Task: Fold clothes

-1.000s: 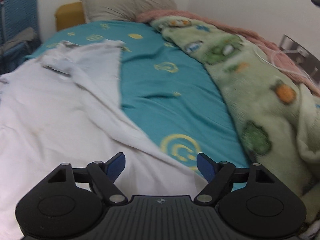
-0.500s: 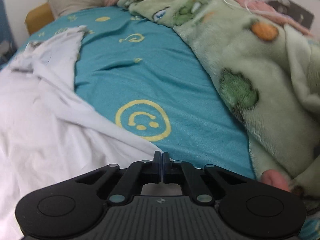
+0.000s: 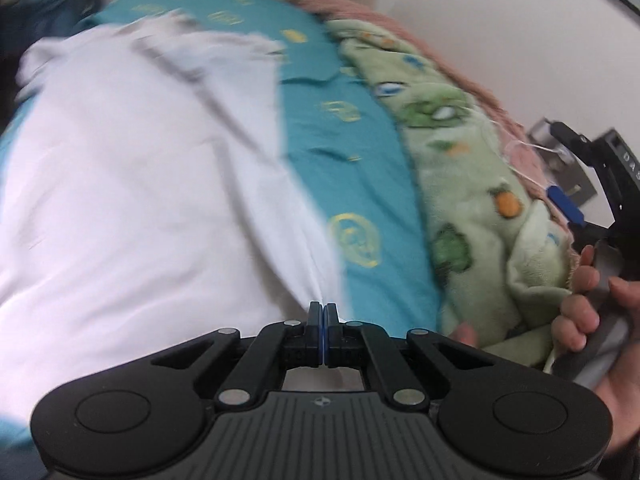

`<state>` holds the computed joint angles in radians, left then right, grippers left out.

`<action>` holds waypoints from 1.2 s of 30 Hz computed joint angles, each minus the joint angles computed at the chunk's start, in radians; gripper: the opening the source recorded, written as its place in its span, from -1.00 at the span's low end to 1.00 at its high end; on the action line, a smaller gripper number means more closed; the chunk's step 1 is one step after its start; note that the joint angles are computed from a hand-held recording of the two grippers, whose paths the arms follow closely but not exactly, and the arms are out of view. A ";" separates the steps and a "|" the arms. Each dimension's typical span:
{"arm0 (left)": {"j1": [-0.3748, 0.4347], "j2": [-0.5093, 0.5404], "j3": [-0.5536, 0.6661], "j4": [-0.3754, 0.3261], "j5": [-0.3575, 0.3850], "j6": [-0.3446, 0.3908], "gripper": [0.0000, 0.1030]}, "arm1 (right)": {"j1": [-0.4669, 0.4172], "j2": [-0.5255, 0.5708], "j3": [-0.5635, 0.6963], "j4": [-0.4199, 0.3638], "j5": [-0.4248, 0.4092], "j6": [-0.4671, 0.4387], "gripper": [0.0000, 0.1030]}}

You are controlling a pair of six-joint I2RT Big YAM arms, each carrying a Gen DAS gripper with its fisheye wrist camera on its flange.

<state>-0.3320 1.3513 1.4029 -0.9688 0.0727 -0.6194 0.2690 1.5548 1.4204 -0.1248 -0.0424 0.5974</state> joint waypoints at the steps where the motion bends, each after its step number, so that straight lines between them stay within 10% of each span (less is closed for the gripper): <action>1: 0.016 -0.023 -0.018 -0.027 0.003 -0.001 -1.00 | 0.007 0.005 0.011 -0.018 -0.003 -0.018 0.68; 7: 0.050 0.026 -0.037 -0.190 0.006 0.053 -0.99 | 0.054 0.035 0.075 -0.131 0.000 -0.115 0.67; 13: 0.104 0.025 -0.034 -0.091 0.066 0.048 0.04 | 0.081 0.053 0.106 -0.194 -0.006 -0.164 0.66; 26: 0.264 0.489 0.391 0.148 -0.157 0.084 0.39 | 0.095 0.124 0.181 -0.271 -0.037 -0.138 0.66; 33: 0.304 0.740 0.679 0.163 -0.279 0.045 0.37 | 0.093 0.217 0.281 -0.316 -0.037 -0.101 0.66; 36: 0.311 0.811 0.770 0.157 -0.299 0.057 -0.43 | 0.094 0.259 0.329 -0.336 -0.052 -0.091 0.66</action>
<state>-0.0208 2.1619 2.1731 -0.8115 -0.2260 -0.5621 0.3633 1.8138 1.7491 -0.4604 -0.0946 0.5063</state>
